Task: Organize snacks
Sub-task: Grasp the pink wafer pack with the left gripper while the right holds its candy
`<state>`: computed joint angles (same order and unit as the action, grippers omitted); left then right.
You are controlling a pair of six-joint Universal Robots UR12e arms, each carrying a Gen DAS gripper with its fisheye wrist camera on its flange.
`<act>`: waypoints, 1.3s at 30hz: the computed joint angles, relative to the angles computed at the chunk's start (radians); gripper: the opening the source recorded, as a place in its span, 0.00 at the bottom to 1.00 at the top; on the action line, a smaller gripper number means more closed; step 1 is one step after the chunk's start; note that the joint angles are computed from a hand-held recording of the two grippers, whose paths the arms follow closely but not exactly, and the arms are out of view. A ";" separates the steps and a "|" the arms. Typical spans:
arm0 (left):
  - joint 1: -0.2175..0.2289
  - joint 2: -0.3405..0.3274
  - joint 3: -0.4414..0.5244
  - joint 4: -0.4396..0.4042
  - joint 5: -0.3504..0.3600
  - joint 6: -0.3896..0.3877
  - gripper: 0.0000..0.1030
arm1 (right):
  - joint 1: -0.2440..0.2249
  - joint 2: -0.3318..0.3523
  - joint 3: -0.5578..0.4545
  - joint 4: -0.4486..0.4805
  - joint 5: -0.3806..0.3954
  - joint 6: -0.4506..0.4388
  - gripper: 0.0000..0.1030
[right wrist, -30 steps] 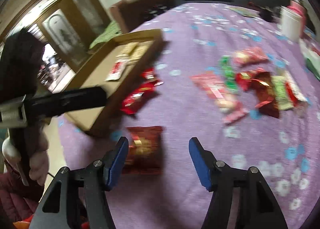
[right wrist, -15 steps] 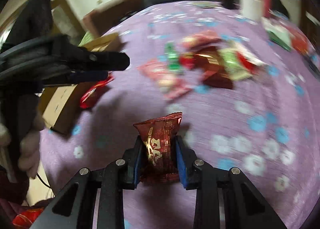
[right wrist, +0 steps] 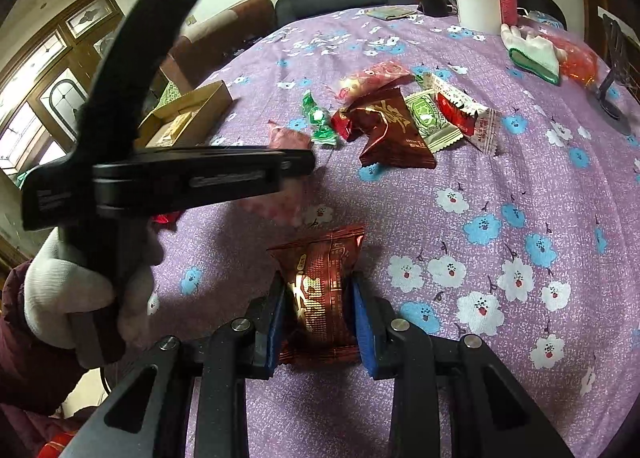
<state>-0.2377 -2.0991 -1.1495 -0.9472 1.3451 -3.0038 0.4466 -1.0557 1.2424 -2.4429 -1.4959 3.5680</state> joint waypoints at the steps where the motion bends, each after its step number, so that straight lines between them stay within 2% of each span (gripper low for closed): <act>1: 0.003 0.005 -0.007 0.006 -0.005 -0.003 0.27 | -0.001 0.000 0.002 -0.003 0.001 0.001 0.32; 3: 0.016 0.019 -0.024 0.009 -0.039 -0.019 0.23 | -0.002 -0.001 0.004 -0.008 0.005 0.006 0.32; 5: 0.037 0.039 -0.047 0.008 -0.117 -0.042 0.16 | -0.004 -0.002 0.008 -0.016 0.013 0.009 0.32; 7: 0.054 0.064 -0.081 0.037 -0.167 -0.057 0.16 | -0.003 -0.004 0.013 -0.031 0.009 0.008 0.31; 10: 0.076 0.095 -0.118 0.085 -0.199 -0.065 0.16 | 0.000 -0.007 0.014 -0.032 -0.003 0.003 0.31; 12: 0.086 0.101 -0.122 0.076 -0.224 -0.041 0.16 | 0.001 -0.002 0.004 -0.006 -0.009 0.006 0.31; 16: 0.082 0.101 -0.131 0.061 -0.219 0.013 0.16 | 0.006 0.002 -0.009 0.015 -0.032 0.017 0.31; 18: 0.079 0.110 -0.150 0.086 -0.215 0.031 0.16 | 0.009 0.003 -0.013 0.023 -0.040 0.027 0.31; 22: 0.084 0.113 -0.155 0.102 -0.238 0.035 0.16 | 0.017 0.002 -0.029 0.039 -0.063 0.018 0.31; 27: 0.065 0.084 -0.132 0.062 -0.195 0.011 0.21 | 0.024 0.009 -0.060 0.055 -0.089 0.002 0.31; 29: 0.055 0.072 -0.124 0.039 -0.176 0.030 0.20 | 0.026 0.012 -0.068 0.063 -0.094 0.012 0.31; 31: 0.053 0.076 -0.136 0.060 -0.177 0.032 0.18 | 0.026 0.012 -0.071 0.069 -0.089 0.018 0.31; 34: 0.077 0.088 -0.143 0.041 -0.264 0.014 0.17 | 0.030 0.016 -0.090 0.083 -0.098 0.015 0.31; 37: 0.124 0.116 -0.163 0.049 -0.384 -0.023 0.17 | 0.028 0.033 -0.132 0.091 -0.073 0.008 0.31; 39: 0.150 0.134 -0.172 0.078 -0.404 -0.047 0.17 | 0.030 0.056 -0.176 0.099 -0.051 -0.004 0.31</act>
